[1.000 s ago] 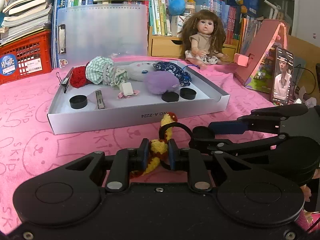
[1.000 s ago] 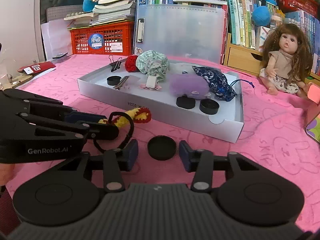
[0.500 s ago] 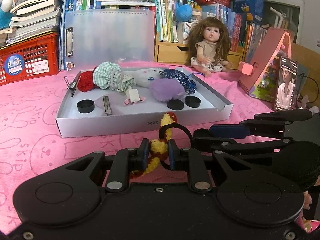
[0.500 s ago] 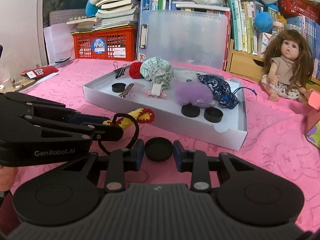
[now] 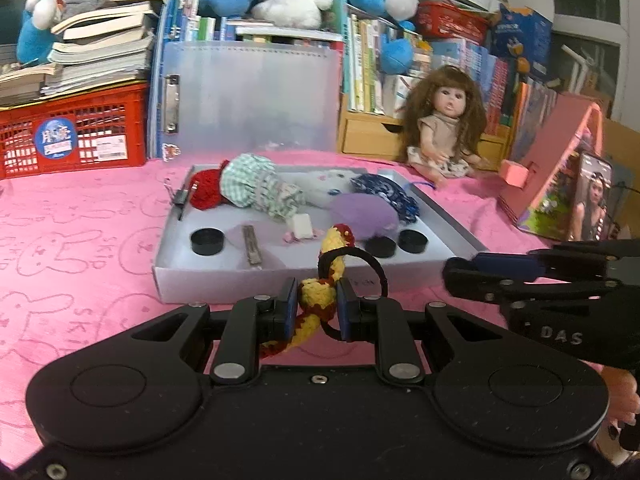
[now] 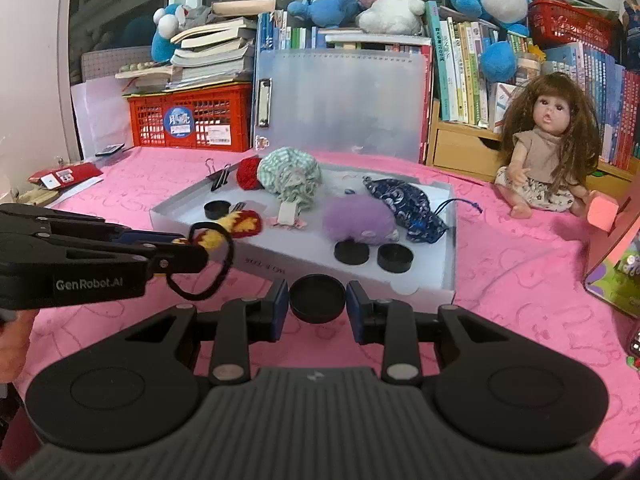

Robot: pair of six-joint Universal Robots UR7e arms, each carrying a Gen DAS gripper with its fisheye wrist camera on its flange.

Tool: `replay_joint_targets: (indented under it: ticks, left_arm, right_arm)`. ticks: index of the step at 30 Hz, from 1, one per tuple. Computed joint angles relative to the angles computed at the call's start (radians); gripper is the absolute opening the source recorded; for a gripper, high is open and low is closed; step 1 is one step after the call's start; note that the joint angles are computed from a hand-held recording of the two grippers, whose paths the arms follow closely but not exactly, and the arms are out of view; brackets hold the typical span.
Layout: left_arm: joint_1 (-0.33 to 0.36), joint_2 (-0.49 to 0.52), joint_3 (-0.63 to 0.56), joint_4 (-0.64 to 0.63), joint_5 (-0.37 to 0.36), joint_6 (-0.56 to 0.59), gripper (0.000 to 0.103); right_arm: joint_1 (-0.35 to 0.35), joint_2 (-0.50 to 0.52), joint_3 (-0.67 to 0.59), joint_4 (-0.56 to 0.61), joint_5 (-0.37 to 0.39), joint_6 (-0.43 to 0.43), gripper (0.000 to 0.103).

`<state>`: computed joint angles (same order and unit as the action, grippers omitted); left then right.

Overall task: Organize objects
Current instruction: 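Carry the snake and black lid with both grippers over the tray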

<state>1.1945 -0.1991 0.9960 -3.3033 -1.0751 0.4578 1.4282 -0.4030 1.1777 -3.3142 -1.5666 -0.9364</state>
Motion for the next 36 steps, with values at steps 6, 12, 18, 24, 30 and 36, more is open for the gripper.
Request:
replay_joint_targets:
  ticks: [6, 12, 18, 24, 30, 36]
  left_arm:
    - [0.001, 0.005, -0.036, -0.013, 0.012, -0.003, 0.019]
    - [0.001, 0.02, -0.089, -0.012, 0.013, -0.003, 0.019]
    - [0.003, 0.049, -0.155, -0.003, 0.015, 0.006, 0.019]
    - [0.008, 0.08, -0.224, 0.035, 0.021, -0.006, 0.019]
    - [0.017, 0.116, -0.299, 0.091, 0.028, -0.03, 0.019]
    - [0.025, 0.178, -0.419, 0.154, 0.036, -0.036, 0.019]
  right_arm:
    - [0.004, 0.0, -0.018, -0.015, 0.0, 0.019, 0.036]
    - [0.007, 0.005, -0.05, -0.02, -0.002, 0.051, 0.036]
    - [0.01, 0.019, -0.092, -0.023, -0.009, 0.073, 0.036]
    - [0.011, 0.039, -0.14, -0.008, -0.025, 0.095, 0.036]
    - [0.007, 0.061, -0.187, 0.024, -0.044, 0.125, 0.036]
    - [0.006, 0.091, -0.247, 0.049, -0.062, 0.142, 0.036]
